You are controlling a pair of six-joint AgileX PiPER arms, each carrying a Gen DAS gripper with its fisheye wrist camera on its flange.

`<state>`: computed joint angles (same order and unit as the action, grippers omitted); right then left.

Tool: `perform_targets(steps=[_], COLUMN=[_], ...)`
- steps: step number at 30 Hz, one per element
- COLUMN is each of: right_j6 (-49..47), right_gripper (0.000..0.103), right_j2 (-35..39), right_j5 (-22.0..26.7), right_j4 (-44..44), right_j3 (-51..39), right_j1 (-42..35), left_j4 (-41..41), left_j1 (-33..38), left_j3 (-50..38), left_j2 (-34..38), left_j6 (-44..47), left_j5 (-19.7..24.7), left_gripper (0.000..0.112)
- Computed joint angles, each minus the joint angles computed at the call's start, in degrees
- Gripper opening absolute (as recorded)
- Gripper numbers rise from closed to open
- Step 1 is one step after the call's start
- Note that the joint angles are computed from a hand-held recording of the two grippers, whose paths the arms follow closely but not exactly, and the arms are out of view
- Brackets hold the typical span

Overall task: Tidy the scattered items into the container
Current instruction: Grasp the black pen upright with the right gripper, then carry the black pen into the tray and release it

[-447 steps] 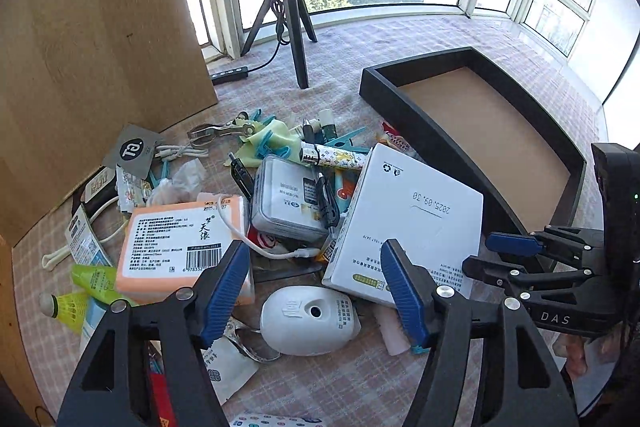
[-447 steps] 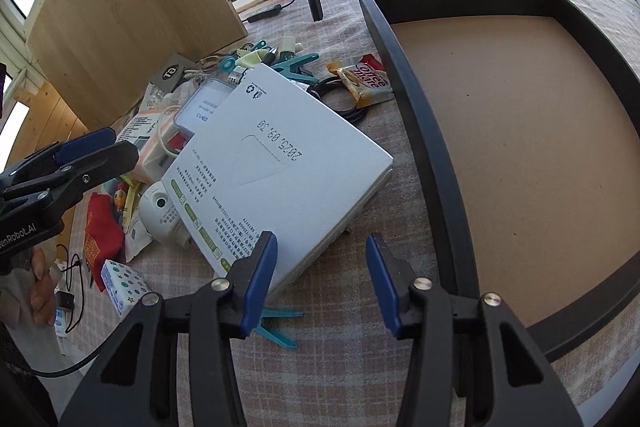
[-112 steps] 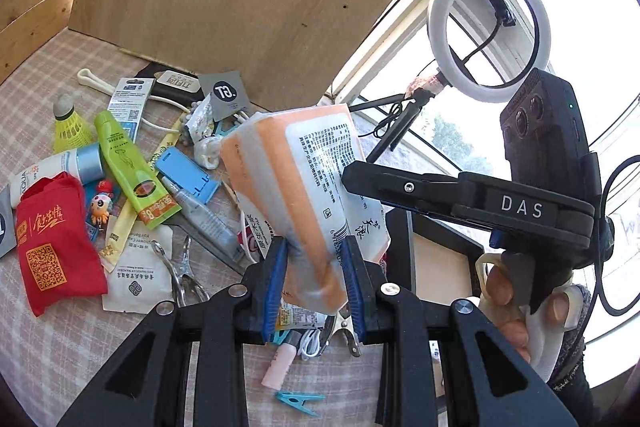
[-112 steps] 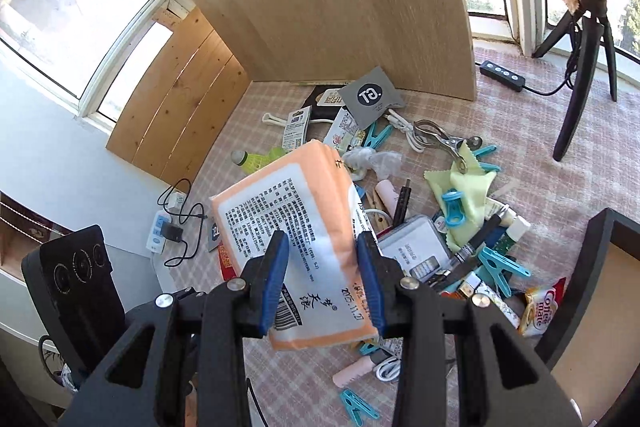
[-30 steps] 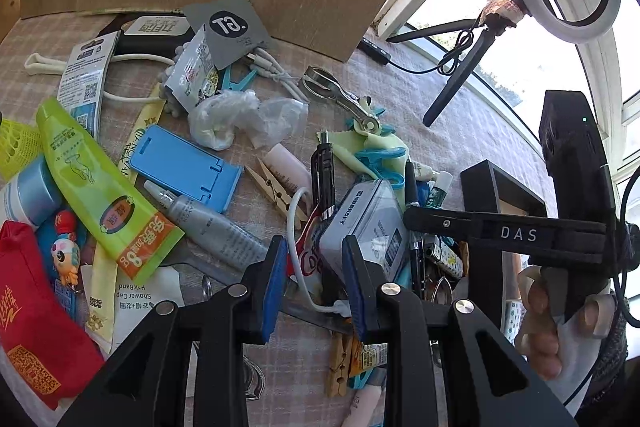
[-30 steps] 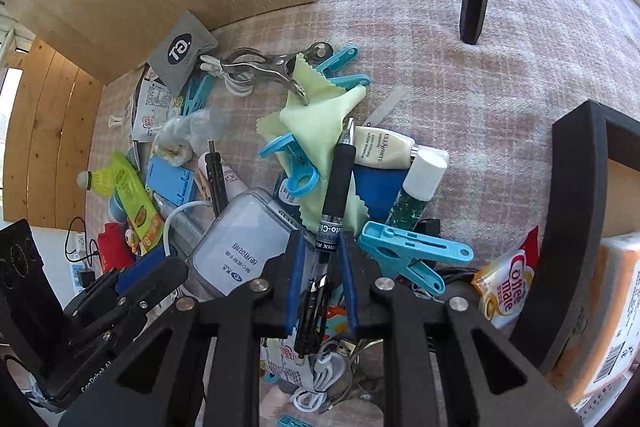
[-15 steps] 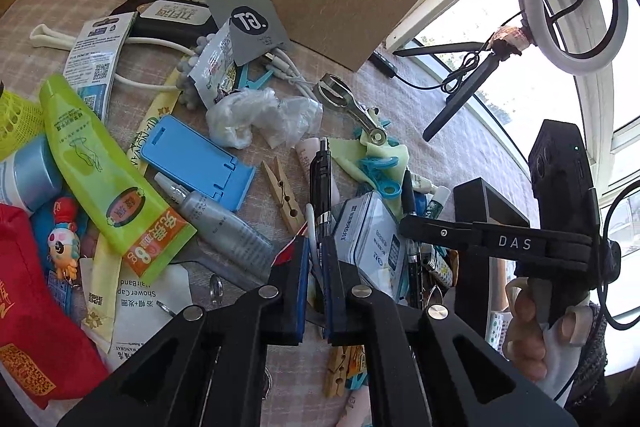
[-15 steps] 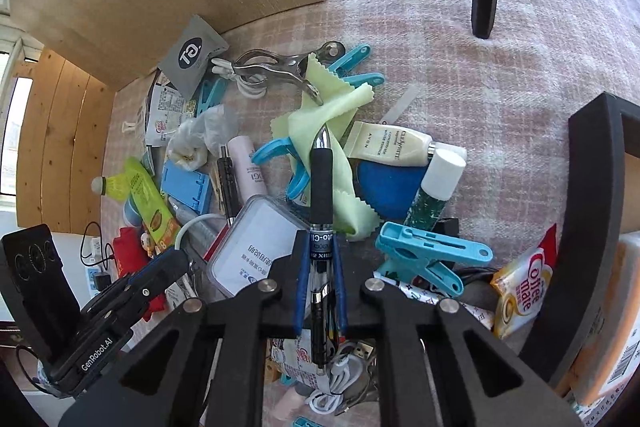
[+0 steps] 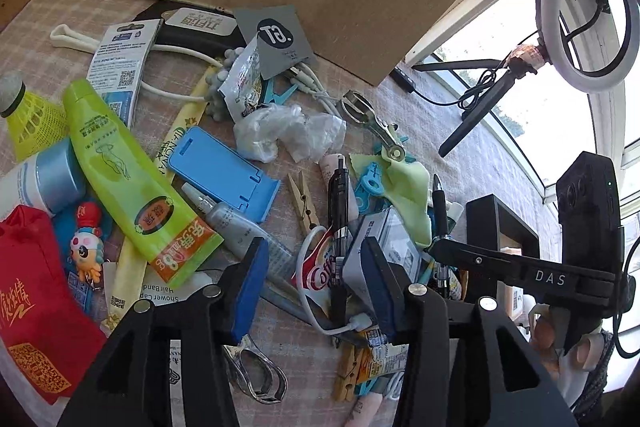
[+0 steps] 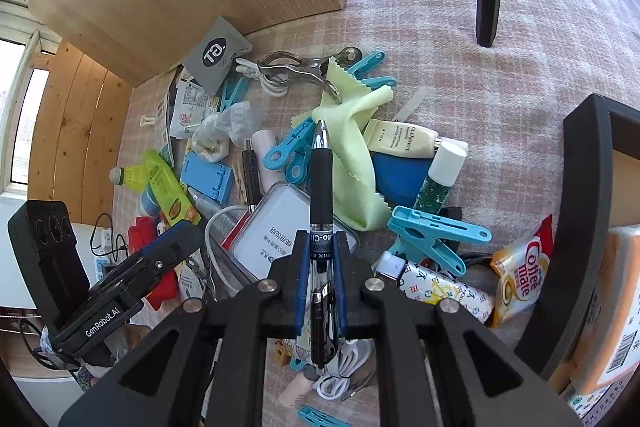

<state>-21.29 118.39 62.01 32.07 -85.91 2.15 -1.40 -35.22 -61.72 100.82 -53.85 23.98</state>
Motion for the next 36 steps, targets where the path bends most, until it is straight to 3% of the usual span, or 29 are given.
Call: perform_targets(steps=[2,4,5,9,16,18,19,21,23,25,28,30,36], right_j6=[0.7,0.7,0.5,-1.3,-5.6,-6.8,-7.5,-8.1,-8.1,-8.4,-9.0,-9.6,-11.6], right_gripper=[0.011,0.011,0.011,0.011,0.011,0.011,0.011,0.011,0.011,0.011,0.011,0.011,0.011], right_j2=[1.4,1.6,1.5,-0.4,-5.0,-6.3,-7.0,-8.3,-9.4,-10.4,-11.3,-12.2,-14.0], right_j5=[-0.9,-1.0,-0.9,0.0,3.7,5.4,5.9,6.3,6.1,6.2,6.7,6.9,7.7], right_j4=[0.2,0.5,0.6,2.3,5.0,5.9,6.1,6.0,6.4,6.4,6.5,6.6,6.7], right_j3=[-0.6,-0.5,-0.4,0.6,2.0,2.2,2.5,3.0,3.6,4.0,4.7,5.4,6.9], right_j1=[0.8,0.9,0.9,-0.3,-4.0,-5.6,-6.4,-7.5,-7.7,-8.5,-9.6,-10.3,-13.3], left_j4=[-1.7,-5.4,-6.2,-6.2,9.9,9.5,12.1,15.3,13.9,17.5,11.0,12.9,21.6], left_j1=[-0.2,0.1,0.2,-0.2,-4.7,-5.2,-5.8,-6.2,-6.0,-7.6,-5.6,-6.9,-13.1], left_j3=[-1.6,-2.2,-2.0,1.4,0.3,1.9,1.5,-1.3,-1.7,-3.8,0.7,1.7,-3.1], left_j2=[2.1,3.6,3.6,-0.5,-10.0,-14.0,-15.1,-14.5,-14.7,-13.2,-14.2,-15.2,-18.3], left_j6=[2.1,5.7,6.0,4.2,-9.9,-10.2,-11.5,-12.1,-10.8,-10.7,-9.9,-13.0,-20.7], left_j5=[1.1,0.9,0.7,-2.5,2.9,0.4,1.2,6.8,7.6,12.4,7.5,7.1,12.5], left_gripper=[0.040,0.010,0.004,0.003,0.003,0.003,0.003,0.003,0.003,0.003,0.003,0.003,0.003])
